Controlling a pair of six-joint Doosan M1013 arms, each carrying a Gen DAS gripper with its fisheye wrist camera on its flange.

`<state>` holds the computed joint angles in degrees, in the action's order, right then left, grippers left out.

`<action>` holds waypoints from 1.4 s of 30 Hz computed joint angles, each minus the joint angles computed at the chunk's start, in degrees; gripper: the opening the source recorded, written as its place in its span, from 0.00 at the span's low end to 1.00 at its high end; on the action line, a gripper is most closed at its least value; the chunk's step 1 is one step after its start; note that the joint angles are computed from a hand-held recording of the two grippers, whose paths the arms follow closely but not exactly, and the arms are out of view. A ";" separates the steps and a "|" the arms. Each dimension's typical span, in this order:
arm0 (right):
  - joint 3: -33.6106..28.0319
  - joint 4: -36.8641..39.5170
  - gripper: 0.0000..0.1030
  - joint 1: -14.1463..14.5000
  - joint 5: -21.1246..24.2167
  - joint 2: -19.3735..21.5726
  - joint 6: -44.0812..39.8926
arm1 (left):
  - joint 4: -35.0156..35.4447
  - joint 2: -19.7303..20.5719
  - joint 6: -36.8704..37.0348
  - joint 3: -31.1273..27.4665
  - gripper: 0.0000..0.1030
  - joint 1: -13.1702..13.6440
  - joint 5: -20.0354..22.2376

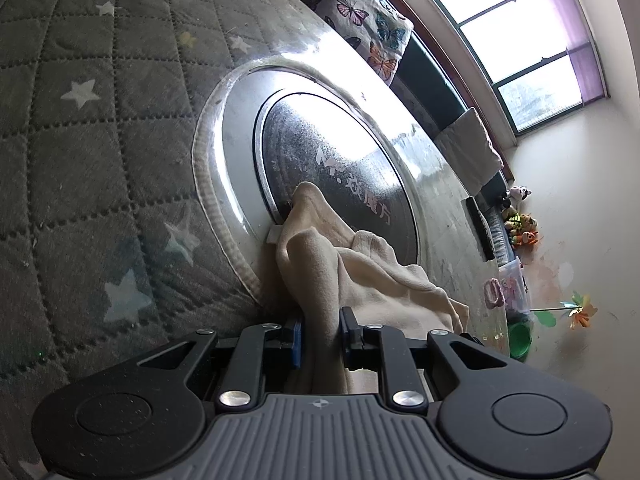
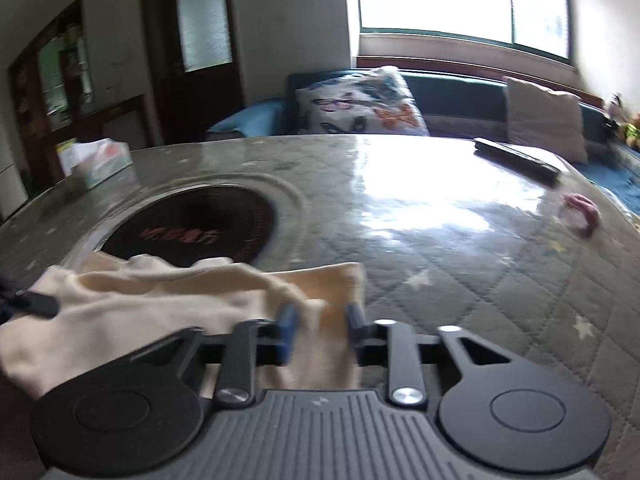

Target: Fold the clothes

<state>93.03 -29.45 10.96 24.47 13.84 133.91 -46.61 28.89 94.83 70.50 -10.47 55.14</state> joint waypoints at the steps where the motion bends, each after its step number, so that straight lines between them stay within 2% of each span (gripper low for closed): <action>1: 0.04 0.33 0.39 -0.23 -0.04 0.06 0.48 | 0.04 0.01 0.04 -0.02 0.19 0.02 0.03; 3: 0.12 1.01 0.39 -0.70 -0.12 0.19 1.42 | 0.38 0.03 0.06 -0.14 0.19 -0.02 0.00; 5: 0.53 6.25 0.40 -1.49 -1.55 0.20 -0.70 | 0.92 0.03 0.04 -0.30 0.19 -0.13 -0.11; 7: 0.98 6.36 0.39 -1.59 -2.53 0.11 0.06 | 1.41 0.03 0.16 -0.52 0.19 -0.26 -0.17; 10: 1.22 10.34 0.15 -1.86 -3.66 -0.01 -3.49 | 1.93 -0.15 0.71 -0.87 0.19 -0.52 -0.40; 11: 1.28 10.71 0.12 -1.86 -3.83 -0.06 -3.89 | 2.09 -0.22 0.95 -1.04 0.18 -0.63 -0.47; 16: 2.94 3.18 0.08 -1.44 -6.10 -1.84 4.41 | 2.87 -0.17 3.00 -2.91 0.17 -1.75 -0.38; 21: 4.83 -9.36 0.08 -1.23 -5.91 -4.43 16.34 | 2.71 1.04 5.70 -6.22 0.16 -3.91 0.92; 26: 6.08 -20.51 0.07 -1.94 -2.24 -6.68 26.23 | 2.06 3.02 8.04 -9.93 0.16 -6.71 2.51; 31: 6.68 -26.38 0.07 -3.24 2.66 -8.19 30.67 | 3.18 5.82 8.66 -14.66 0.16 -9.69 5.38; 37: 7.01 -28.52 0.07 -5.22 7.21 -8.85 32.50 | 4.34 8.68 9.90 -19.25 0.16 -12.63 7.78; 42: 7.22 -27.54 0.07 -6.61 11.14 -8.29 33.37 | 10.93 9.93 9.26 -21.15 0.21 -14.82 7.83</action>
